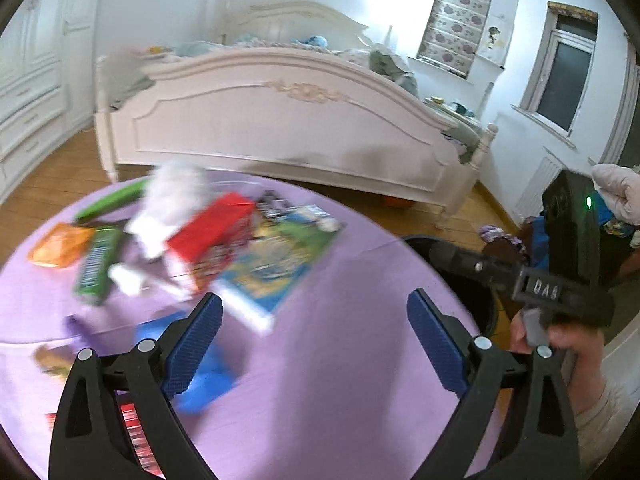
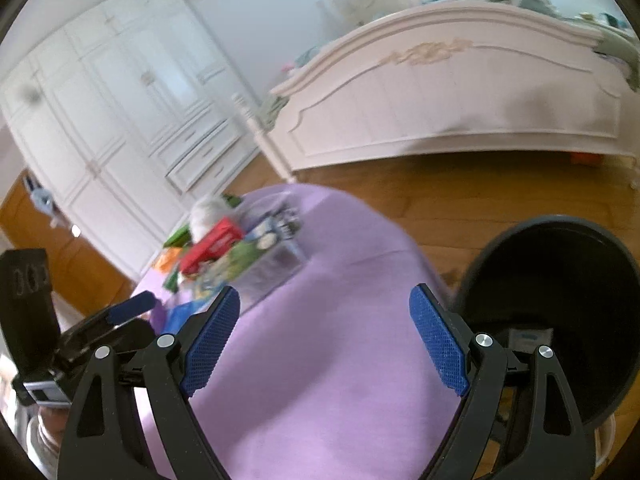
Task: Collect trash
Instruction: 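Grasp the red milk box with the left tool while the right tool grasps the blue-green carton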
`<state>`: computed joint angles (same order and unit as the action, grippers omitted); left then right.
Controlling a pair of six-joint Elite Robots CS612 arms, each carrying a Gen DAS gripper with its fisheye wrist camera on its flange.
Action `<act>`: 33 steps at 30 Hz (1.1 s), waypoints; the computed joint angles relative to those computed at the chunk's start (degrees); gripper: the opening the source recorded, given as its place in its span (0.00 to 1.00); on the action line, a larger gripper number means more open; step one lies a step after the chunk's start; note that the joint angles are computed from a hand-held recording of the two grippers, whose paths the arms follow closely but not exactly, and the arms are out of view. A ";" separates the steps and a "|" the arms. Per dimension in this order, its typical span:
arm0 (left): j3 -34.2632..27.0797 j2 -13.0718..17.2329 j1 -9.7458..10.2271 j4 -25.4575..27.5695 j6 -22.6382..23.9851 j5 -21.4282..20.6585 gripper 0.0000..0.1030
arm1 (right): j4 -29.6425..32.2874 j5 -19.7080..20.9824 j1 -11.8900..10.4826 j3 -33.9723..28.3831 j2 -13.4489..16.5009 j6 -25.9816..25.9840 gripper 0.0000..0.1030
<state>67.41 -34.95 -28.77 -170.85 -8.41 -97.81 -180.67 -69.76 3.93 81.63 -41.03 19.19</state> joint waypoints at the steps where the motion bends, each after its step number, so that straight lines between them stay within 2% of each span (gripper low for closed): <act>1: 0.95 -0.47 0.34 -0.50 0.28 0.44 0.90 | 1.57 0.02 0.42 -0.92 0.14 -0.69 0.83; 6: 4.69 -2.16 2.47 -1.90 0.17 2.84 0.90 | 8.58 2.00 1.96 -5.81 1.62 -2.29 0.86; 10: 7.31 -3.08 4.19 -2.84 -1.26 3.00 0.90 | 15.07 3.32 3.10 -10.62 3.31 -0.73 0.87; 15: 8.88 -3.53 6.02 -1.03 1.09 -0.01 0.90 | 23.65 -0.28 4.43 -16.64 5.37 0.22 0.88; 17: 9.15 -3.57 6.30 -0.55 1.85 -0.33 0.90 | 28.14 -1.93 4.78 -19.34 6.35 0.59 0.88; 21: 9.36 -3.28 7.14 -0.17 3.08 -2.06 0.90 | 34.26 -2.62 4.79 -23.24 8.15 1.94 0.90; 25: 9.39 -3.08 7.54 0.88 4.14 -3.58 0.90 | 36.99 -3.44 4.77 -25.79 9.46 1.88 0.90; 28: 9.62 -3.13 7.75 0.99 5.33 -6.49 0.90 | 38.43 -3.30 4.69 -27.18 10.18 0.76 0.90; 33: 10.38 -3.85 7.09 2.72 9.84 -10.31 0.90 | 40.42 -4.54 4.73 -28.23 10.23 -3.64 0.90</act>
<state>77.79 -38.80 -21.68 -168.13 1.43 -108.11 -140.26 -74.30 8.67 53.40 -30.80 15.55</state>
